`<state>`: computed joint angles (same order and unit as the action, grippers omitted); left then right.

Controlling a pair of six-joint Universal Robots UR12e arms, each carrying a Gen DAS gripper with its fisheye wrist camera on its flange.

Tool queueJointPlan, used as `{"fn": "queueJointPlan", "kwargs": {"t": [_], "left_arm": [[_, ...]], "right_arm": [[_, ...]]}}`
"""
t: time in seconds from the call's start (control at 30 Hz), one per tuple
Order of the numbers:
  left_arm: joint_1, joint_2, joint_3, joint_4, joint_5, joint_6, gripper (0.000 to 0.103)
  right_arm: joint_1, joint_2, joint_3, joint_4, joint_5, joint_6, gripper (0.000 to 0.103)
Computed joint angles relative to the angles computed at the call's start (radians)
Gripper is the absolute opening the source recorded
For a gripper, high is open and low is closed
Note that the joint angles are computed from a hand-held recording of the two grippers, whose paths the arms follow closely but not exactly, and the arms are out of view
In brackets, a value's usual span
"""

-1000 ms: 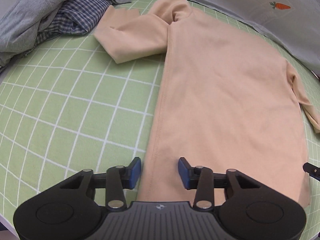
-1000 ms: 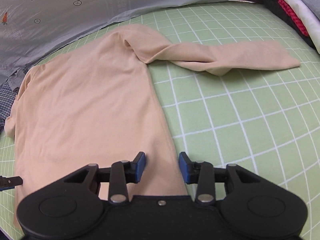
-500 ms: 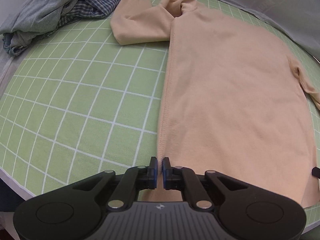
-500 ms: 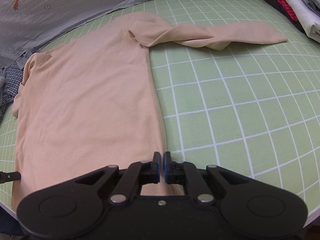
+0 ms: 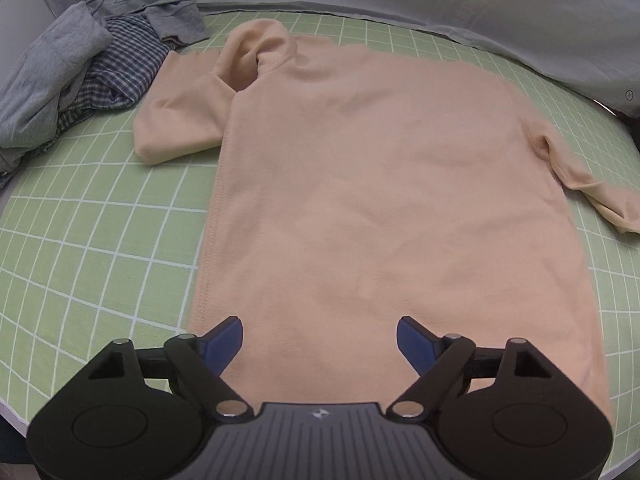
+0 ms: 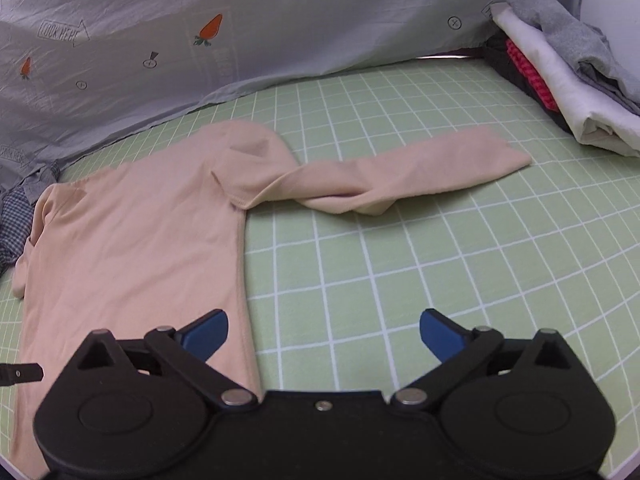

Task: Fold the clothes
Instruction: 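Grasp the sleeve cuff with the right gripper while the left tool holds still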

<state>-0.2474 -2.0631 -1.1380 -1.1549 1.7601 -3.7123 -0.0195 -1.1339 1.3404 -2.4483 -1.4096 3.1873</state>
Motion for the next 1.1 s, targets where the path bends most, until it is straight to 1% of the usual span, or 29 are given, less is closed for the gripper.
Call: {"fn": "queueJointPlan", "kwargs": {"t": [0.07, 0.1, 0.23, 0.4, 0.47, 0.53, 0.6, 0.63, 0.7, 0.77, 0.83, 0.87, 0.9, 0.93, 0.97, 1.0, 1.1], "left_arm": [[0.004, -0.020, 0.026, -0.023, -0.031, -0.033, 0.086], [0.005, -0.032, 0.041, -0.032, -0.035, -0.043, 0.086], [0.003, -0.087, 0.120, -0.073, -0.018, -0.052, 0.087], [0.010, -0.160, 0.229, -0.127, -0.019, -0.045, 0.089], [0.009, -0.188, 0.275, -0.164, -0.014, -0.027, 0.094], [0.005, -0.205, 0.303, -0.190, -0.006, -0.015, 0.098], [0.001, -0.221, 0.328, -0.214, 0.002, -0.005, 0.103], [0.000, -0.220, 0.326, -0.212, 0.003, -0.007, 0.103], [-0.001, -0.219, 0.324, -0.208, 0.004, -0.011, 0.103], [0.000, -0.220, 0.323, -0.208, 0.003, -0.010, 0.103], [0.000, -0.217, 0.317, -0.201, 0.004, -0.009, 0.103], [0.002, -0.211, 0.304, -0.190, 0.005, -0.005, 0.103], [0.001, -0.209, 0.300, -0.184, 0.008, -0.006, 0.103], [0.000, -0.207, 0.295, -0.177, 0.010, -0.006, 0.103], [-0.001, -0.205, 0.289, -0.170, 0.013, -0.007, 0.103], [-0.002, -0.203, 0.283, -0.164, 0.016, -0.009, 0.103], [-0.007, -0.196, 0.266, -0.144, 0.025, -0.013, 0.103]], "right_arm": [[-0.007, 0.020, -0.025, -0.031, -0.017, 0.010, 0.103], [-0.010, 0.030, -0.038, -0.048, -0.026, 0.015, 0.103], [-0.021, 0.089, -0.111, -0.099, -0.070, 0.024, 0.103], [-0.034, 0.210, -0.311, 0.033, -0.090, 0.076, 0.103], [-0.036, 0.264, -0.399, 0.090, -0.104, 0.098, 0.103], [-0.036, 0.321, -0.497, 0.167, -0.122, 0.120, 0.100], [-0.039, 0.369, -0.576, 0.235, -0.123, 0.151, 0.087], [-0.041, 0.390, -0.610, 0.272, -0.119, 0.164, 0.084], [-0.040, 0.419, -0.656, 0.319, -0.132, 0.179, 0.073], [-0.037, 0.437, -0.684, 0.347, -0.158, 0.185, 0.071], [-0.030, 0.443, -0.693, 0.354, -0.190, 0.173, 0.068], [-0.027, 0.443, -0.692, 0.351, -0.208, 0.165, 0.058], [-0.025, 0.441, -0.689, 0.345, -0.222, 0.156, 0.038], [-0.027, 0.435, -0.677, 0.331, -0.218, 0.147, 0.027], [-0.032, 0.427, -0.660, 0.316, -0.192, 0.152, 0.009], [-0.038, 0.417, -0.640, 0.296, -0.171, 0.155, 0.005], [-0.045, 0.371, -0.555, 0.187, -0.161, 0.151, 0.003]]}}
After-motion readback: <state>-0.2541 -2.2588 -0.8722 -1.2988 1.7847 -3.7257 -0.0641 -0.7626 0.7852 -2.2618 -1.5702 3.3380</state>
